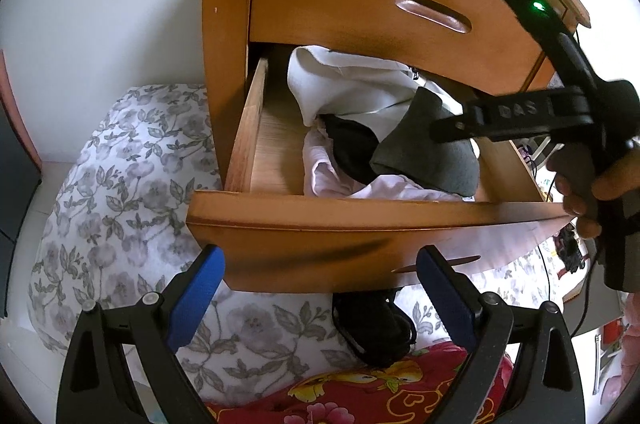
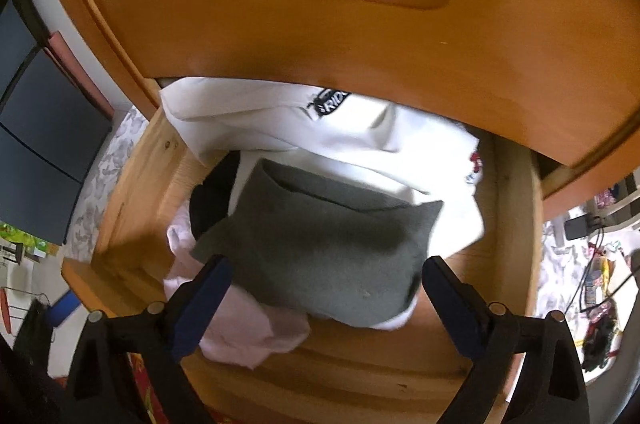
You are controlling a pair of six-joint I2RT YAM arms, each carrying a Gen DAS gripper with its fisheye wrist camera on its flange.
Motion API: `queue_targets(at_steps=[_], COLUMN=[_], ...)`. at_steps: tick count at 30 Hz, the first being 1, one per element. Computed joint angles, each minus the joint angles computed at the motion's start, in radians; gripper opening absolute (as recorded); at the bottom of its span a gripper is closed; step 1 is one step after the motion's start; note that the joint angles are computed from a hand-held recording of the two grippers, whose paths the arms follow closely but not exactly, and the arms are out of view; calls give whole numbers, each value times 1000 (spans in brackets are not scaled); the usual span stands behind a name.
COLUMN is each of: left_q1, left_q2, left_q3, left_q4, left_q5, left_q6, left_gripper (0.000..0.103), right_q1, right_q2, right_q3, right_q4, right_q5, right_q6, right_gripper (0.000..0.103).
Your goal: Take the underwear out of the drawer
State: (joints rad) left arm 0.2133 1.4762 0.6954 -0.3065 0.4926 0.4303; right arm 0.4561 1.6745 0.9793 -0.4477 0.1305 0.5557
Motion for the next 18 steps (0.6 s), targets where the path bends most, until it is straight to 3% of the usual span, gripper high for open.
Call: queue_targets(at_steps=[18], left_q1=[0], left_q2=[24], left_q3=[4], left_q4=[3], left_q5=[1], left_q6=[8], left_gripper=[97], right_q1=[5], right_q2=[223], right_q3=[182], right_q4=[-69], right_q5=[18], right_q6=[77], right_gripper=[98])
